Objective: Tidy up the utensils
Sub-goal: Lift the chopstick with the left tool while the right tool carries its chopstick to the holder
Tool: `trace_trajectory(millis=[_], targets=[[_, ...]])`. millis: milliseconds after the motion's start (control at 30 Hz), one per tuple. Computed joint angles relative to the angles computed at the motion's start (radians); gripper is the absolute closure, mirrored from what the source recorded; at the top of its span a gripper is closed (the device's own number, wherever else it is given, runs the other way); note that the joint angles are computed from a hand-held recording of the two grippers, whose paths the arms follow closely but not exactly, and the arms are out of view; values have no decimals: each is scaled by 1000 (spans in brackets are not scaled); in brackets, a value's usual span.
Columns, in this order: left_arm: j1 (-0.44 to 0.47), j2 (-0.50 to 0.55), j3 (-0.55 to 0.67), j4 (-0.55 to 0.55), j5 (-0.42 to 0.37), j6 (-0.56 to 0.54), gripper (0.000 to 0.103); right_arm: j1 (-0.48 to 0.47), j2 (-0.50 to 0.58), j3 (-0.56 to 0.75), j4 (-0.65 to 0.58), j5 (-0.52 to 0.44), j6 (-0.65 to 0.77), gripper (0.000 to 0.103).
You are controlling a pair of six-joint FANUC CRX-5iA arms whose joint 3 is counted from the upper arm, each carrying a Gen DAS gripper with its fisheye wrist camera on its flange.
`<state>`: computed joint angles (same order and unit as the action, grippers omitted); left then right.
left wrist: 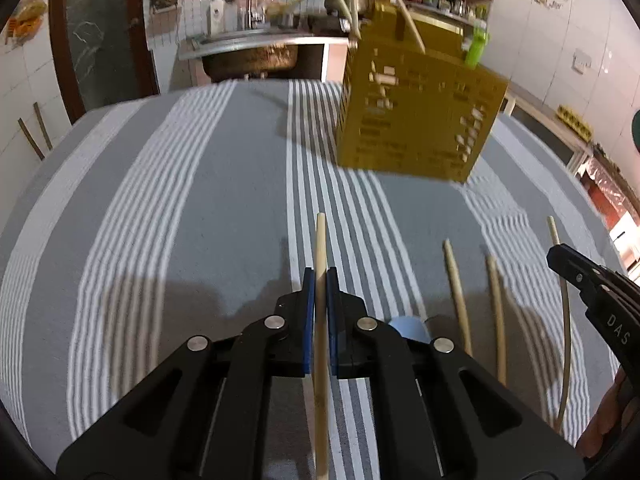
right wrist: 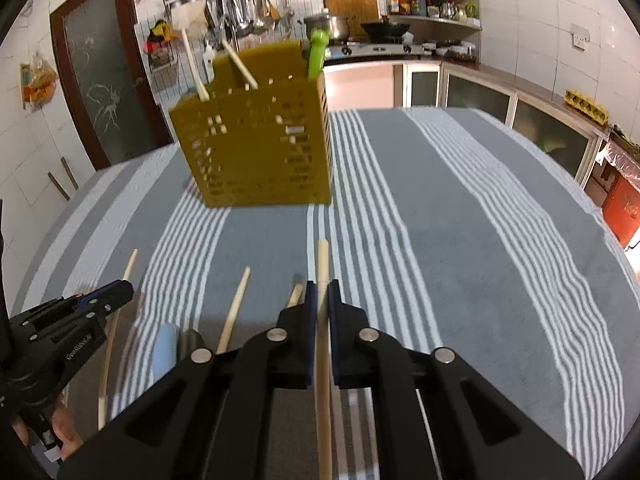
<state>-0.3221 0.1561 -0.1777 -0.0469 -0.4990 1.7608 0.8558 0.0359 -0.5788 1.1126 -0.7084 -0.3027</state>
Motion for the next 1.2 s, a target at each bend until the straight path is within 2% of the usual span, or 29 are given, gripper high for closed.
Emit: trace_trajectory(millis=[300, 500, 767, 1200], targets=[[-13, -95, -33, -85, 98, 76, 99, -35, -74, -62, 196, 24, -150, 97], [-29, -153, -47, -186, 158, 162, 99, -75, -117, -107, 376, 40, -294, 97], [-72, -167, -6, -385, 158, 335, 99, -83, -126, -120, 520, -16, -386, 97], [-83, -150, 68, -476, 167, 422, 99, -144, -117, -75, 660, -21, -420, 97]])
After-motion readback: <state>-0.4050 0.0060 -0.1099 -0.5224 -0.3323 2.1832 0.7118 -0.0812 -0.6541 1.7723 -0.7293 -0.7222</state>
